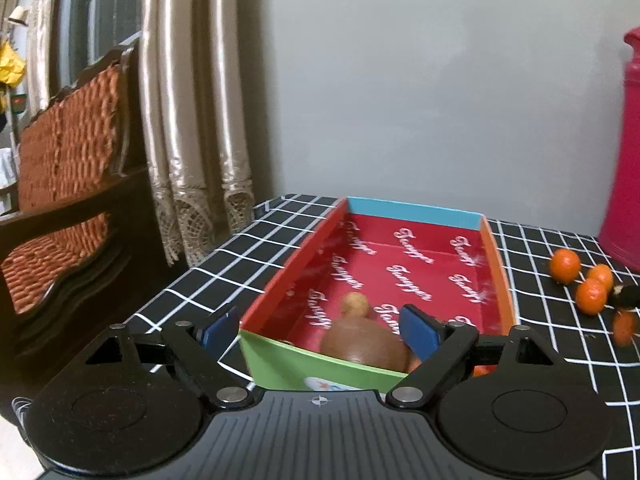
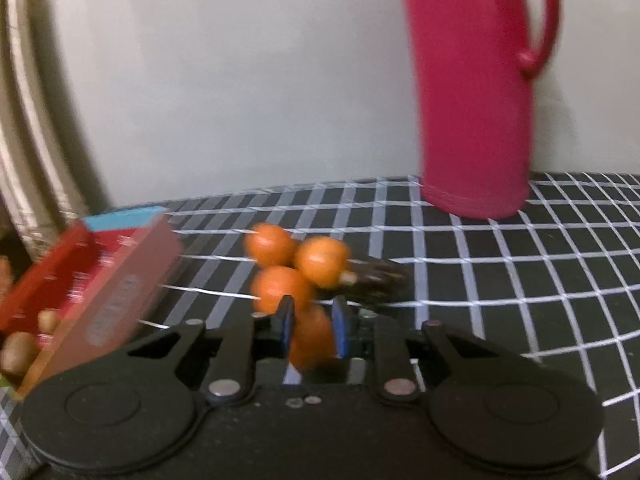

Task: Organize fruits
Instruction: 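Lift the carrot piece off the table with the right gripper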

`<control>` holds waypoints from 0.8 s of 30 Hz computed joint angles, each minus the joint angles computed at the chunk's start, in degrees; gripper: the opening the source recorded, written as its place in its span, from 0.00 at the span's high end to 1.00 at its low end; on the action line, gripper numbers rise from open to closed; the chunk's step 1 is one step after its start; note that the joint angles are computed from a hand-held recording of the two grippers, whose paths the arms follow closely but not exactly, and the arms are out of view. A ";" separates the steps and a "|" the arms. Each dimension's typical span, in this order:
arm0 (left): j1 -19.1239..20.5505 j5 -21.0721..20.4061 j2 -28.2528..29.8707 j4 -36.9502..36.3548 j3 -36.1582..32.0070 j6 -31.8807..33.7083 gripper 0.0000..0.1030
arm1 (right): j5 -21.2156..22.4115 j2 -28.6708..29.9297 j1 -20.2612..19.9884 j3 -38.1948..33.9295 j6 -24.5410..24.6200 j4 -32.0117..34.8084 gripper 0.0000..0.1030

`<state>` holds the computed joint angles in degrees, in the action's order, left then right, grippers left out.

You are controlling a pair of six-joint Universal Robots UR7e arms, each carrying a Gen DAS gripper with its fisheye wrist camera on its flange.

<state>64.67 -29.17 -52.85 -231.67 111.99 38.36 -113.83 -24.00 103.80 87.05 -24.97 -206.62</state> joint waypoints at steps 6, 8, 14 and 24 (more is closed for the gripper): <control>1.04 1.16 -1.04 -1.78 -0.17 0.85 0.16 | 6.81 0.57 2.82 0.39 -2.02 1.18 0.95; 1.45 1.44 -1.43 -1.95 -0.10 1.09 0.16 | 6.70 1.56 3.51 -0.68 -2.94 2.21 0.95; 2.35 0.84 -3.06 -1.56 0.37 0.46 0.16 | 0.23 1.87 3.30 -0.71 -3.40 3.27 0.79; 1.54 -0.49 -2.91 -1.37 1.15 -0.51 0.16 | -4.39 0.55 2.27 3.37 -5.46 1.17 0.61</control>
